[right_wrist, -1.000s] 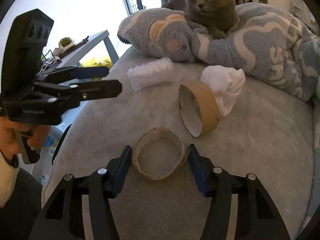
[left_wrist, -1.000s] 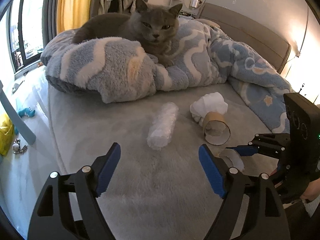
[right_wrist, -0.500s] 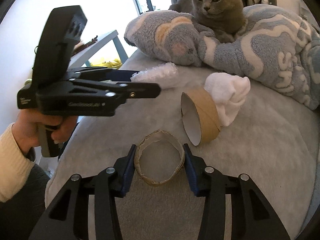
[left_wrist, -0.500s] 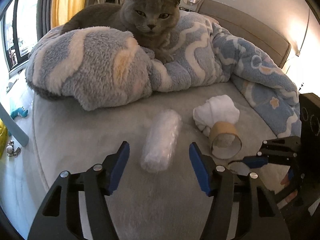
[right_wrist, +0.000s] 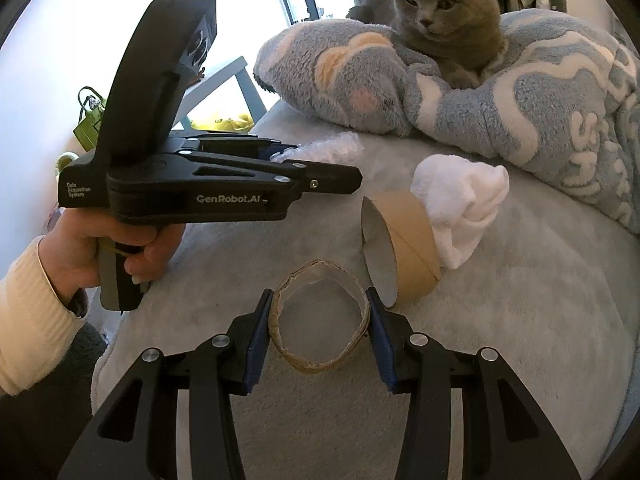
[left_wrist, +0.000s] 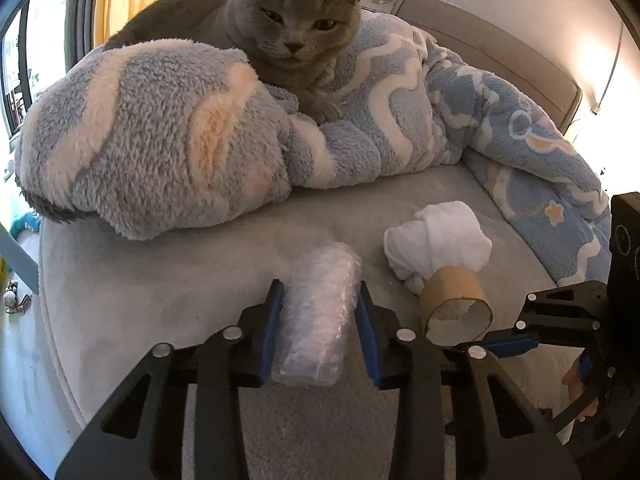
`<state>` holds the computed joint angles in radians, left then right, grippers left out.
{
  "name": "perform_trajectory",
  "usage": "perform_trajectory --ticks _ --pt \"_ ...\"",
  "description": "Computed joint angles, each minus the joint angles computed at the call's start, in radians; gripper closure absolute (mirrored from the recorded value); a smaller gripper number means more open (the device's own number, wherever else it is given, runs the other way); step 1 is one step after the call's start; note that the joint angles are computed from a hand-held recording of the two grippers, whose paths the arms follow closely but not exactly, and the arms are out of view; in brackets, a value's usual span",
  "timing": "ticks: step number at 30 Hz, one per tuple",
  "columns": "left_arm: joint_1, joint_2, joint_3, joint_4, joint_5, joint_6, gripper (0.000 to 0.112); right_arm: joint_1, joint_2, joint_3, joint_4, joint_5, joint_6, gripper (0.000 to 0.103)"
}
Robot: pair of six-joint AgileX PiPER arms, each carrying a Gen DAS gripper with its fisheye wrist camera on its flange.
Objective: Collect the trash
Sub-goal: 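Grasp the bubble wrap roll with left tool while right tool grasps cardboard tape ring, then carry the bubble wrap and tape ring over the bin with both tools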
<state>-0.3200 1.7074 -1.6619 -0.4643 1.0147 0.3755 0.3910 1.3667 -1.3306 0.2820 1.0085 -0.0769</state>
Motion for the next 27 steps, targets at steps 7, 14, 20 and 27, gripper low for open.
perform_trajectory --ticks 7,14,20,27 --pt "0.010 -0.047 0.024 0.006 0.005 -0.010 0.079 0.048 0.019 -0.058 -0.065 0.009 0.090 0.057" --pt "0.056 -0.118 0.081 -0.014 0.034 -0.022 0.079 0.105 0.004 -0.057 -0.150 0.017 0.197 0.057" --pt "0.080 -0.207 0.148 -0.001 0.056 -0.029 0.079 0.197 -0.027 -0.039 -0.251 0.020 0.332 0.057" --pt "0.087 -0.326 0.235 0.073 0.084 -0.076 0.079 0.311 -0.052 -0.015 -0.360 0.017 0.485 0.057"
